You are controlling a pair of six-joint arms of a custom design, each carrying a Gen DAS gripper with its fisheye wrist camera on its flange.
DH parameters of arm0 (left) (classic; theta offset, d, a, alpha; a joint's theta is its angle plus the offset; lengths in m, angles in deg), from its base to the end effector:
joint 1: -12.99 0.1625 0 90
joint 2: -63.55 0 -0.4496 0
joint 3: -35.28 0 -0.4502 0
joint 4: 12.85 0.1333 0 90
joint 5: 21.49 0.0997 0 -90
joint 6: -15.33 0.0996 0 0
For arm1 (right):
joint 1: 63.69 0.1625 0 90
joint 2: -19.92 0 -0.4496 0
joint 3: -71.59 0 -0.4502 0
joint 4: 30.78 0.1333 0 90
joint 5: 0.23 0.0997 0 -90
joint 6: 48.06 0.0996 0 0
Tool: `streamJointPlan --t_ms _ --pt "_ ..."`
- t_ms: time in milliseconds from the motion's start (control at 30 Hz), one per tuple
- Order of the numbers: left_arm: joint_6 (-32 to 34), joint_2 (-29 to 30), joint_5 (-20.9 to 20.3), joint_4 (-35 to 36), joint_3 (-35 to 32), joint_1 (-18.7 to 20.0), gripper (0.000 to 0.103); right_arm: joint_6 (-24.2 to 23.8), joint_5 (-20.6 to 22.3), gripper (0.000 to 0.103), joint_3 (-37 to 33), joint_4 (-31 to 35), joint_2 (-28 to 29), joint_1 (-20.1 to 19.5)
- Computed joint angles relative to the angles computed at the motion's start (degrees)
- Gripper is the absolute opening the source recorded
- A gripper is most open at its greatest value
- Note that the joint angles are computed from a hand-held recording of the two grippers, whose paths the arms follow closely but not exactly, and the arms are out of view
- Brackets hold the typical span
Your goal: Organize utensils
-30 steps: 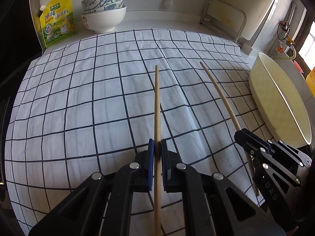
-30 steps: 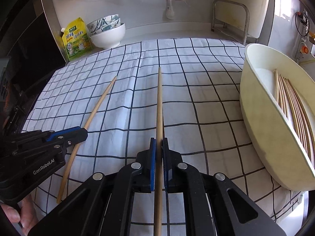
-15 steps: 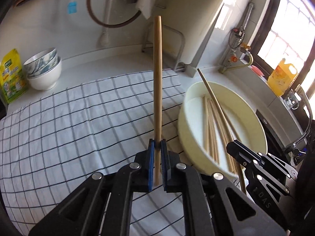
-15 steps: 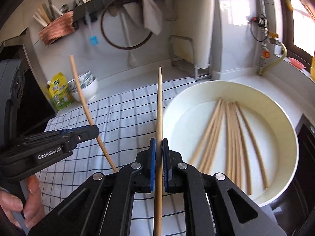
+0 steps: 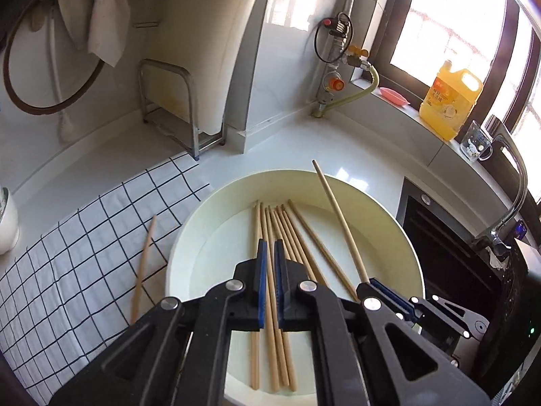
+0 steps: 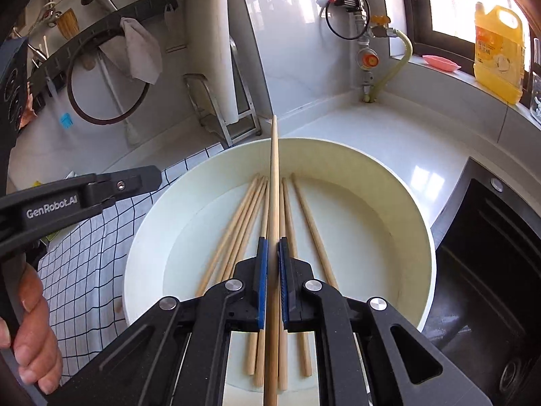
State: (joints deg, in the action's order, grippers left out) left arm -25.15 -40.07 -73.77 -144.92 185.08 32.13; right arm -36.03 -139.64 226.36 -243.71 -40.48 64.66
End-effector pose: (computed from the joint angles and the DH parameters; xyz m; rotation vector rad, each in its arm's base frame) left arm -0.2194 -0.2817 0.1889 0.7200 2.5289 -0.6885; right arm 0.2353 -0.2044 0.0953 0.2695 -2.3722 1.0104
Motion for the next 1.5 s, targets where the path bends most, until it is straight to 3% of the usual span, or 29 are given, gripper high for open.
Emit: streamJointPlan --t_ms 167,333,367,533,1500 --pt "-0.07 5.03 -1.61 -2.75 0.35 0.15 0.005 -0.91 1.75 0.006 0.57 -0.85 0.54 -2.31" --pt "-2.84 5.24 -1.19 -0.48 0.43 0.72 0.008 -0.69 2.03 0.008 0.81 -0.56 0.27 -3.01" --pt "-3.48 4.81 -1.0 0.19 0.54 0.66 0.011 -0.46 1.76 0.013 0.85 -0.71 0.27 -2.77" --pt "-8.16 1.3 1.64 5.0 1.54 -1.28 0.056 -0.06 0.94 0.015 1.01 -0.75 0.03 -1.62" --pt "-19.43 -7.22 4.06 21.64 2.11 -8.85 0.067 4.37 -2.22 0.034 1.45 3.58 -1.82 3.4"
